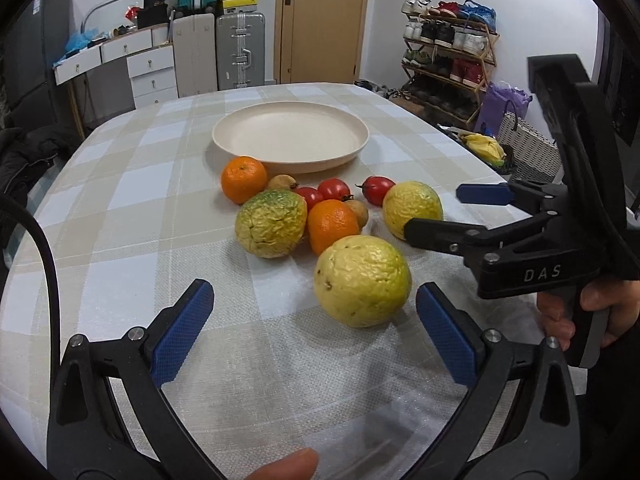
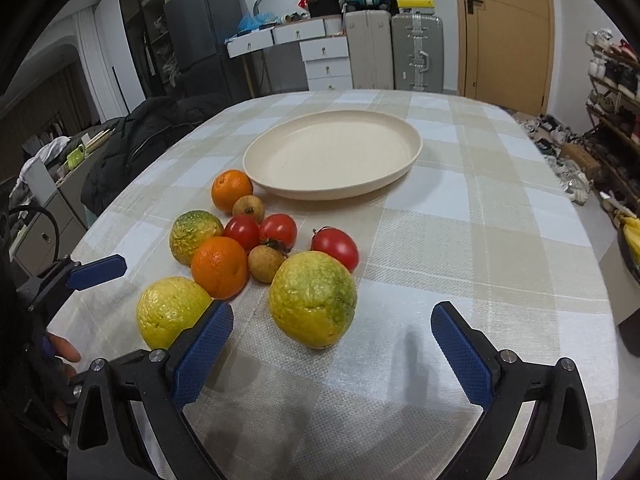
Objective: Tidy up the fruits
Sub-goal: 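Move the right gripper to the large yellow citron and close on it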
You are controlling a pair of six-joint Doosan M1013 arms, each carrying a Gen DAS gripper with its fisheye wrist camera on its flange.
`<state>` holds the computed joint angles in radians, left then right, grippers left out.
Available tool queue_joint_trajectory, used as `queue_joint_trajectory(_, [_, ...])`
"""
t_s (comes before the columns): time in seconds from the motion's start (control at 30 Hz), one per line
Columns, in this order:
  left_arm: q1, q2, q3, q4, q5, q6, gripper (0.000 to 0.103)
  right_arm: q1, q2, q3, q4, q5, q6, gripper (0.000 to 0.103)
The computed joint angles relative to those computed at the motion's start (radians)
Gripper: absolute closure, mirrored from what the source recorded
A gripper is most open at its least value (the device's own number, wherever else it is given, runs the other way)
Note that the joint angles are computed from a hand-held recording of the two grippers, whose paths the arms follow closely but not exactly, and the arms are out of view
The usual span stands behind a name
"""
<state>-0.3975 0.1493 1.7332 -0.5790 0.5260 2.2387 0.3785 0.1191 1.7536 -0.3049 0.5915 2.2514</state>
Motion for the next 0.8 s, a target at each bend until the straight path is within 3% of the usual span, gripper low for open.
queue_joint_trajectory(0.33, [-0.018, 0.028, -0.035, 0.025, 0.084, 0.035, 0.029, -0.033, 0.013, -0.004, 0.192, -0.013, -0.143, 0.041])
queue_joint_trajectory(0.4, [-0.019, 0.032, -0.039, 0.013, 0.099, 0.047, 0.032, -0.036, 0.012, -0.001, 0.206, -0.023, -0.154, 0.045])
queue_joint_trajectory(0.53, [-0.013, 0.046, -0.055, -0.011, 0.139, 0.056, 0.047, -0.040, 0.012, 0.001, 0.245, -0.033, -0.194, 0.054])
queue_joint_trajectory(0.8, [0.011, 0.054, -0.056, -0.111, 0.180, 0.110, 0.048, -0.032, 0.004, 0.012, 0.231, -0.046, -0.192, 0.056])
